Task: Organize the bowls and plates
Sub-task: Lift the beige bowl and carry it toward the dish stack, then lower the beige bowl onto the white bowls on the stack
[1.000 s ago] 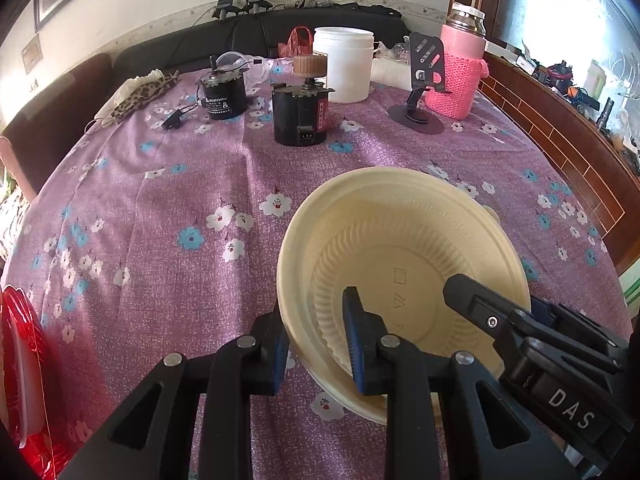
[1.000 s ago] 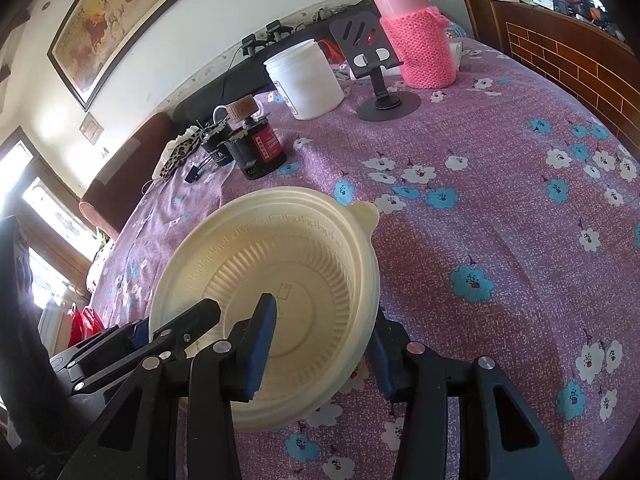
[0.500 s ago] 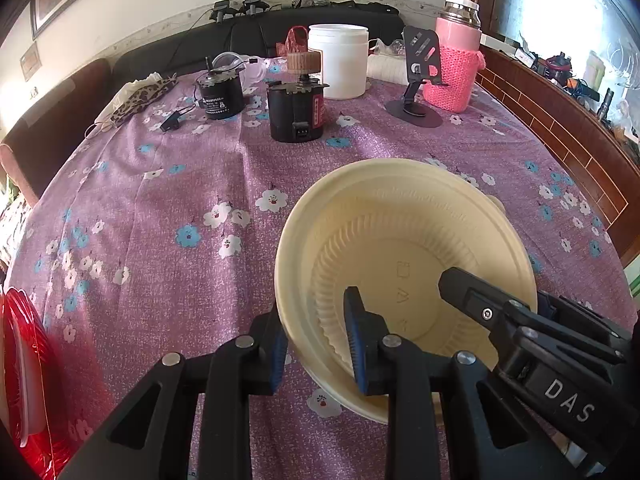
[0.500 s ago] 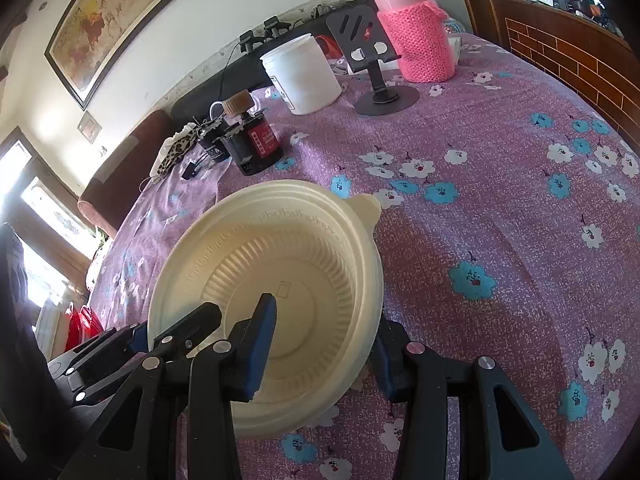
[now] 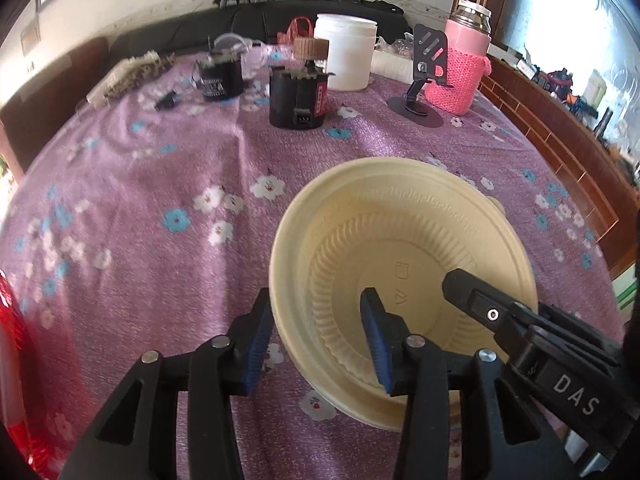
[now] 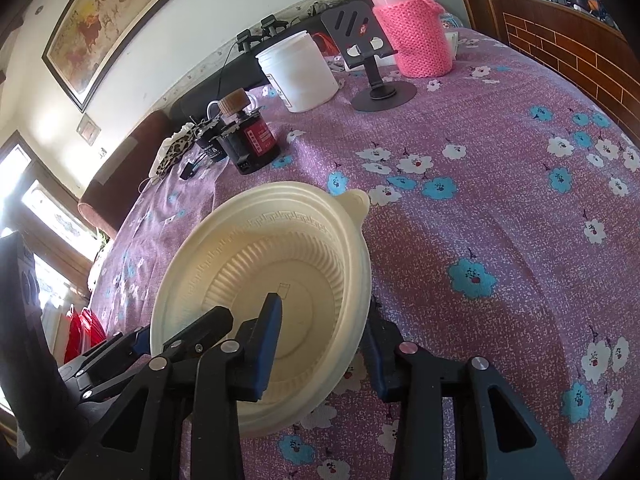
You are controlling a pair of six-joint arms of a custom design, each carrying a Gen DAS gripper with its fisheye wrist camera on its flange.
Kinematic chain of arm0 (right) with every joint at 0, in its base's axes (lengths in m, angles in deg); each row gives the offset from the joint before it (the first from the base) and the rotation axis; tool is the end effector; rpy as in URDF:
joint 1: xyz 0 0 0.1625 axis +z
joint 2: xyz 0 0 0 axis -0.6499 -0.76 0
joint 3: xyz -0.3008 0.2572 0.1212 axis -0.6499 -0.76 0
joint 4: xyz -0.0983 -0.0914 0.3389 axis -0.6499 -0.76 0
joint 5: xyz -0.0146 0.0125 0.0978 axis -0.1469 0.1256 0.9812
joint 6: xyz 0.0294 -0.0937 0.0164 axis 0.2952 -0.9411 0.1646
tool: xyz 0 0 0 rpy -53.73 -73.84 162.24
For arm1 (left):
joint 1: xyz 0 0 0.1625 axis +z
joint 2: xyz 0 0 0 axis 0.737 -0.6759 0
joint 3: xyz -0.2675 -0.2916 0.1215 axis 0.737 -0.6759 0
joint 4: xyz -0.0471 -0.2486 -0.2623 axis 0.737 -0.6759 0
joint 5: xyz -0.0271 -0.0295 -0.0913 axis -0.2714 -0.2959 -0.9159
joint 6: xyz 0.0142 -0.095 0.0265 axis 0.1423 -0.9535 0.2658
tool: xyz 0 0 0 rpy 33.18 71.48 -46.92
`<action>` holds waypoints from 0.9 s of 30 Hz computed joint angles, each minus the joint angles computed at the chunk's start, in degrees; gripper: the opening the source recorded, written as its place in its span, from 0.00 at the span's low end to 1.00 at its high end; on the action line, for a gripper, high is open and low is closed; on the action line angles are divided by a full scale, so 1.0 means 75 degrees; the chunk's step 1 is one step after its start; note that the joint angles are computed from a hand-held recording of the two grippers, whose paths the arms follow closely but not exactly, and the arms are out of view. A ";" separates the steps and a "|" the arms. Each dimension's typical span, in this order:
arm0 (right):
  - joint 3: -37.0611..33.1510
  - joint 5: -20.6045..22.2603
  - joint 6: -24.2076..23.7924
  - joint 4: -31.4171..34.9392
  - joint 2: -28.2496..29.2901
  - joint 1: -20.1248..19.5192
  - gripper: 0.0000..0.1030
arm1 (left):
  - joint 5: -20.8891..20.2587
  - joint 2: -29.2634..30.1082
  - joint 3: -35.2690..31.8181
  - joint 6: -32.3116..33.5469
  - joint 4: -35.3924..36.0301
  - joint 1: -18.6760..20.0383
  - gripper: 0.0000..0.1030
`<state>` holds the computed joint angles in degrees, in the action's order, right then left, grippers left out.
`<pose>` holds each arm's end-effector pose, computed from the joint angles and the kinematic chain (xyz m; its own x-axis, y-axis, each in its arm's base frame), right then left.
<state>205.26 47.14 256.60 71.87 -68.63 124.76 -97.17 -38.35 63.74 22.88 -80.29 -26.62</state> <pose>0.0796 -0.2726 0.1804 -0.9390 0.2331 0.2527 -0.0364 0.6634 -0.7473 -0.3047 -0.3187 0.0737 -0.7192 0.4174 -0.5555 0.5981 0.7787 -0.1892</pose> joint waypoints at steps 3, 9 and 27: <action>-0.0022 0.0008 -0.0007 0.0014 0.0048 0.0014 0.28 | -0.0400 -0.0031 -0.0036 -0.0001 -0.0062 0.0135 0.41; 0.0016 0.0028 0.0003 -0.0064 0.0002 0.0026 0.22 | -0.0107 -0.0114 0.0143 -0.0080 -0.0206 -0.0142 0.29; 0.0205 0.0790 -0.0113 -0.0707 0.0052 0.1799 0.19 | 0.0696 -0.1897 0.0937 -0.1155 0.0592 -0.0993 0.20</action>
<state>206.79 53.07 255.75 66.57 -68.24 138.25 -91.95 -52.58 70.77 14.22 -75.85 -34.06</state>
